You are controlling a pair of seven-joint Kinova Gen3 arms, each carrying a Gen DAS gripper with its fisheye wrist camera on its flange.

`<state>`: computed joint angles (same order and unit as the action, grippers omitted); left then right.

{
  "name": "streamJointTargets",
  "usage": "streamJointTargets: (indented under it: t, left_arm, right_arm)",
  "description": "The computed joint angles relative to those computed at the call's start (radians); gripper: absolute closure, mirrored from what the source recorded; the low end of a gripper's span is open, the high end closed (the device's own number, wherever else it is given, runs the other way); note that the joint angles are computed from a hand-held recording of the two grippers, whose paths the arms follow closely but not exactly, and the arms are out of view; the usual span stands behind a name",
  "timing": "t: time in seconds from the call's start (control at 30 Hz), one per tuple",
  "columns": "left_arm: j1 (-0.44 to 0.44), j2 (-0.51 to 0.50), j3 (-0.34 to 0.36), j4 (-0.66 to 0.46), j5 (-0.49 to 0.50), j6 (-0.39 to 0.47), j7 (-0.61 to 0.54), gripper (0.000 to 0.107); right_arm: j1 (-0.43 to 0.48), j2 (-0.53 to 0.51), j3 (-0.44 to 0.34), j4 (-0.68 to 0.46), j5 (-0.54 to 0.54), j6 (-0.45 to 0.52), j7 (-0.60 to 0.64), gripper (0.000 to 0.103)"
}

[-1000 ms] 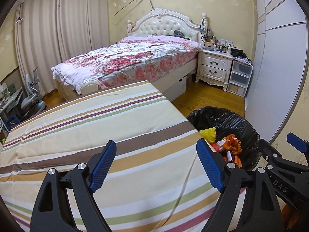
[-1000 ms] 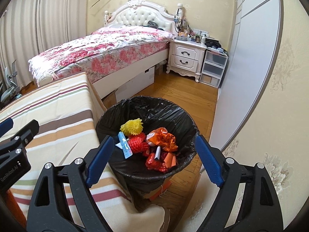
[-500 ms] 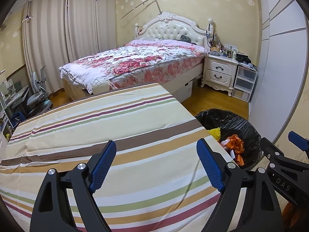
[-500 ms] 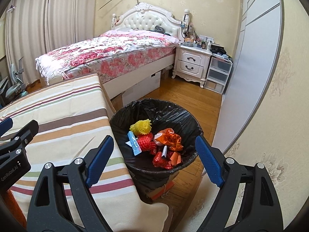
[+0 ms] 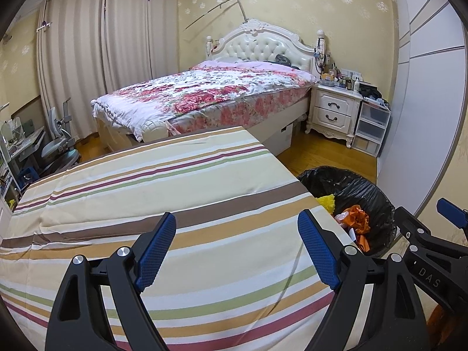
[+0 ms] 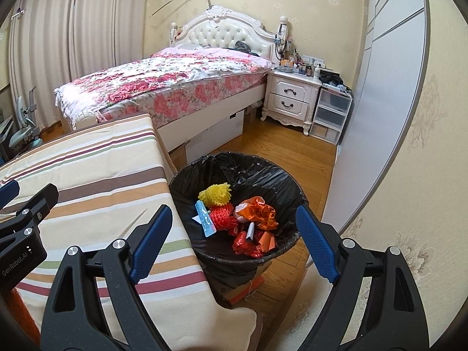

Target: Collect trash

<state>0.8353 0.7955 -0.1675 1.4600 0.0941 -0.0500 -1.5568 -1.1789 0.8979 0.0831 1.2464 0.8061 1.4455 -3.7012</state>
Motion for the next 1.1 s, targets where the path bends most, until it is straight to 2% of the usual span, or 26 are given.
streamJointTargets:
  t: [1.1]
  left_arm:
    - [0.006,-0.008,-0.006,0.017,0.007,-0.001,0.003,0.025]
  right_arm:
    - [0.0,-0.001,-0.001,0.0,0.001,0.001,-0.001,0.019]
